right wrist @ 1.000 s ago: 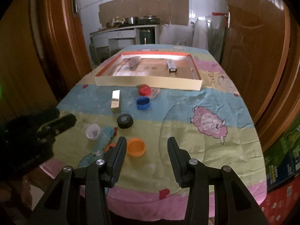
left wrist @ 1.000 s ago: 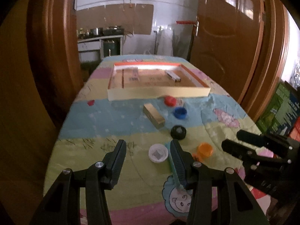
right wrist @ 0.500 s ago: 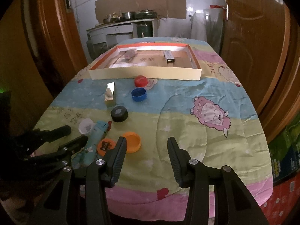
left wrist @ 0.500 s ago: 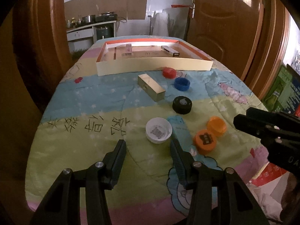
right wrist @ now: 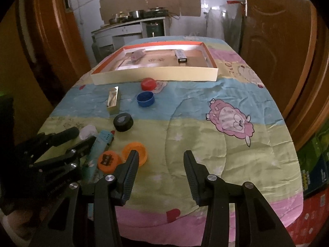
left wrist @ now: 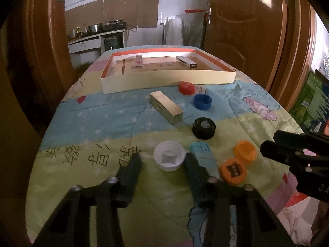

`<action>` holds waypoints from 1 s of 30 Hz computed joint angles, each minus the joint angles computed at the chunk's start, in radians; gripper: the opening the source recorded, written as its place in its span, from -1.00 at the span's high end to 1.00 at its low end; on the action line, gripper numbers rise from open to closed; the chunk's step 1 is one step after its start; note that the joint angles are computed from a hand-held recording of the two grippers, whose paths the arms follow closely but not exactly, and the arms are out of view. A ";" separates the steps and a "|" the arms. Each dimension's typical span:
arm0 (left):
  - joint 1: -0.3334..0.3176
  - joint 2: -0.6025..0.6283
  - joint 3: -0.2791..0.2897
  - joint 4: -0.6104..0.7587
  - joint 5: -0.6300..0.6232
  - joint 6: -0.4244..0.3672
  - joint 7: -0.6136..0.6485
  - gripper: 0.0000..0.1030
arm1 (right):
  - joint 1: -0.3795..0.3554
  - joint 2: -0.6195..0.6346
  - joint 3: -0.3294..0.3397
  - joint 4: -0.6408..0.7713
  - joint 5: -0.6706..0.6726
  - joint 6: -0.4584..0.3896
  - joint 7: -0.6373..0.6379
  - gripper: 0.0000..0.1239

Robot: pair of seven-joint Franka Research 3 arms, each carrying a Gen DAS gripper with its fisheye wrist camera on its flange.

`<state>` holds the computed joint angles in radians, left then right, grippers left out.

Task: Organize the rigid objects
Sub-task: 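Grasp the white cup with the left tool while the right tool grasps the orange cap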

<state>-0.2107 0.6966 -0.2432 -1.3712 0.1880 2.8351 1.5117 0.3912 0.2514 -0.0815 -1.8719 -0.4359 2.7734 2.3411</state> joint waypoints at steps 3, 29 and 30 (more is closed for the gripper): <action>0.019 0.003 -0.019 -0.004 -0.019 0.013 0.003 0.41 | -0.010 0.003 0.009 -0.003 0.029 0.007 -0.023 0.25; 0.031 -0.019 -0.011 -0.034 -0.033 0.037 -0.050 0.41 | 0.045 0.104 -0.020 0.102 0.054 -0.019 -0.194 0.25; 0.031 -0.019 -0.011 -0.033 -0.033 0.037 -0.052 0.41 | 0.044 0.106 -0.020 0.104 0.059 -0.014 -0.192 0.25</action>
